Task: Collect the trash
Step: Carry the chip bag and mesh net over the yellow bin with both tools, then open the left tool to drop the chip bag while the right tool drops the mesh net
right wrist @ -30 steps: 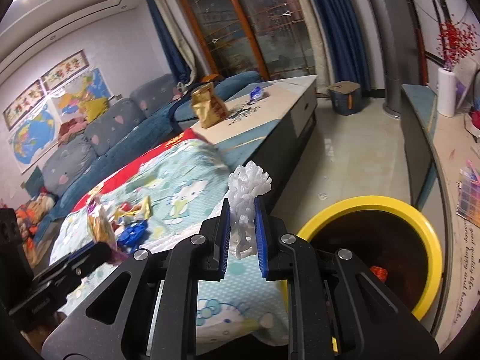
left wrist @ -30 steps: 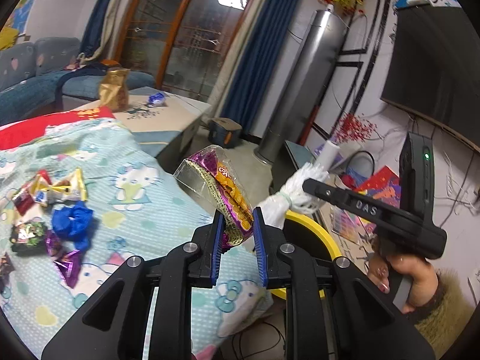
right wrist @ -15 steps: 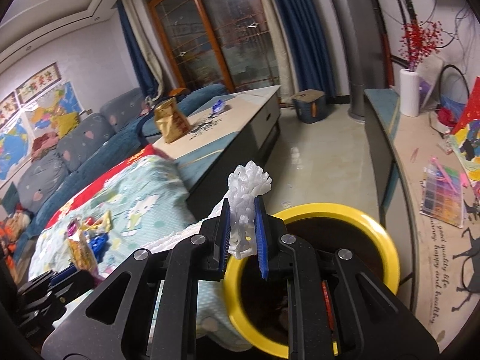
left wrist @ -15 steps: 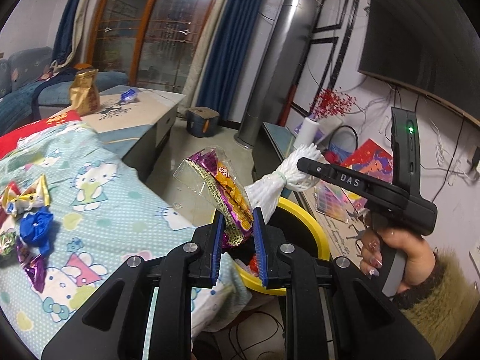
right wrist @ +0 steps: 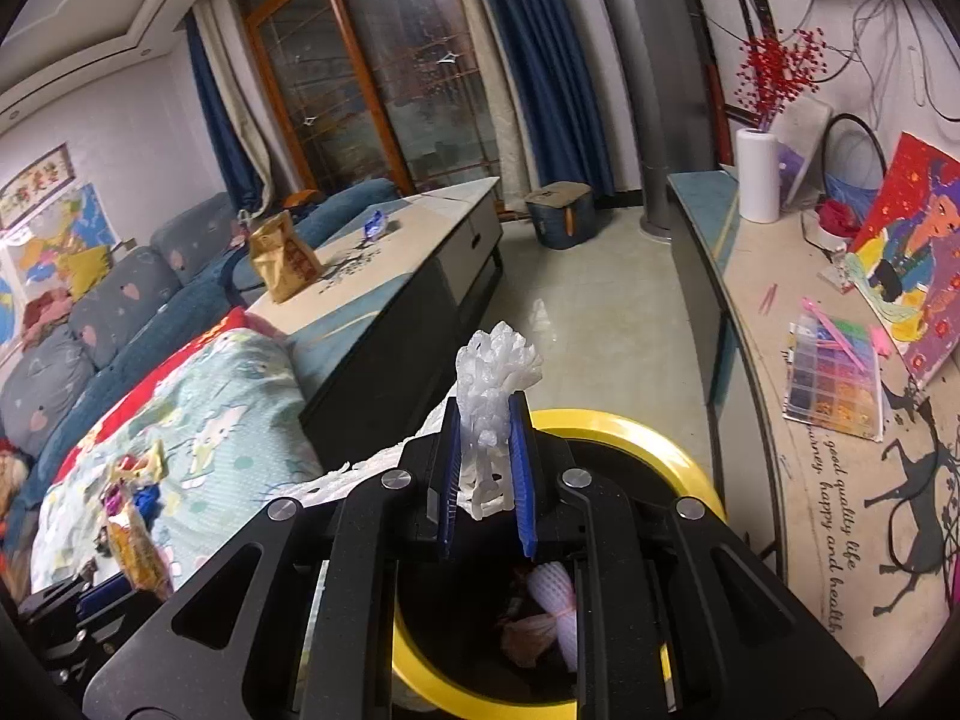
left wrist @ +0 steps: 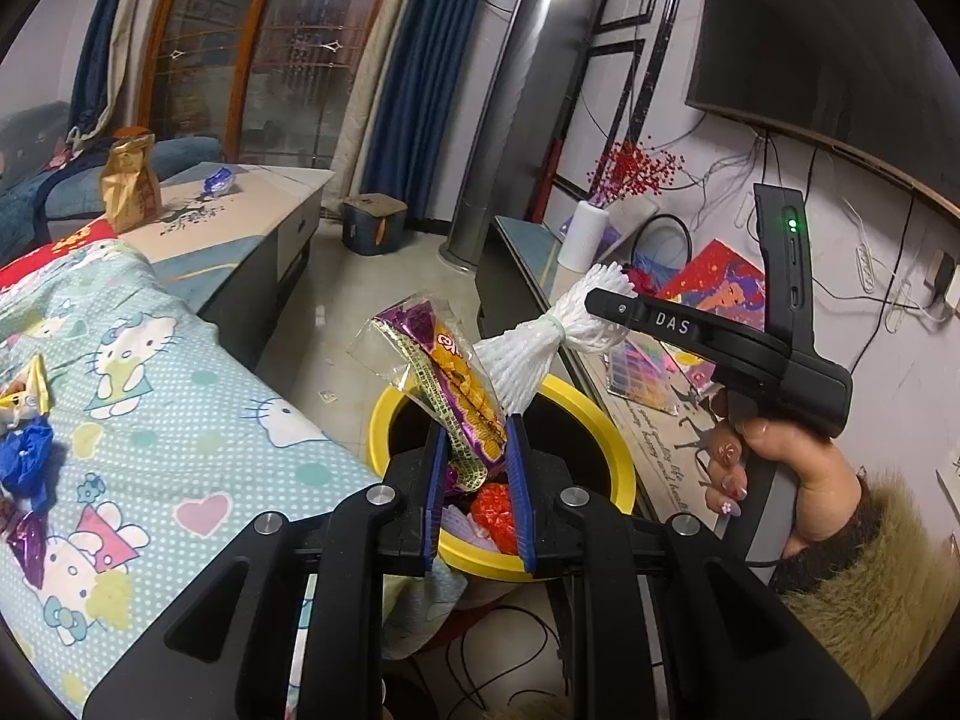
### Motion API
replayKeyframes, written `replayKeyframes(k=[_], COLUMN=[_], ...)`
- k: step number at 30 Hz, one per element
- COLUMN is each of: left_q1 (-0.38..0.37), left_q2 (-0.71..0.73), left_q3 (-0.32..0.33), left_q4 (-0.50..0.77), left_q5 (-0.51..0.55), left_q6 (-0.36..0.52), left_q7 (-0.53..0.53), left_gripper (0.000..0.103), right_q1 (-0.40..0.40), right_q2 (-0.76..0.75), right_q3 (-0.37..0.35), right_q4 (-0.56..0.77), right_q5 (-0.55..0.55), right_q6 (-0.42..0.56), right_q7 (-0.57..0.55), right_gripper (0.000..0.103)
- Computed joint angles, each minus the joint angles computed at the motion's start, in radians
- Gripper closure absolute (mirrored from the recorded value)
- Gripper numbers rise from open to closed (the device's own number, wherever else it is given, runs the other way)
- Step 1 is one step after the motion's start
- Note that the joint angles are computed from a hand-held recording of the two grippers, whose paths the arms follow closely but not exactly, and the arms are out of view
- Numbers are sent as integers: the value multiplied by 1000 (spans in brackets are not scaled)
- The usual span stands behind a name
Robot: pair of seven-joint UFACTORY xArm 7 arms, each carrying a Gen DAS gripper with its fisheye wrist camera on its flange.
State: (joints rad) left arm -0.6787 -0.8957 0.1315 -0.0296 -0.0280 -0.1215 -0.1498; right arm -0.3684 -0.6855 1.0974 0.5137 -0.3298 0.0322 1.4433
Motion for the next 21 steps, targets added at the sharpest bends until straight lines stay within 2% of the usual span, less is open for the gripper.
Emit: replayKeyframes(k=[10,21], left_q1=[-58,-89], left_q2=[153,335], left_q3=[10,31], left_q4=[36,80], left_q5=[36,149], left_q6=[-94,-202], left_q7=[-29,-117], left_gripper=[85,85], right_q1=[4,-23], right_q2=[-35,-17], right_q3=[-10,8], right_q4=[-24,-42], right_q5=[-33,-95], right_q6=[81,116], right_q7=[17,69], right_gripper=[92,92])
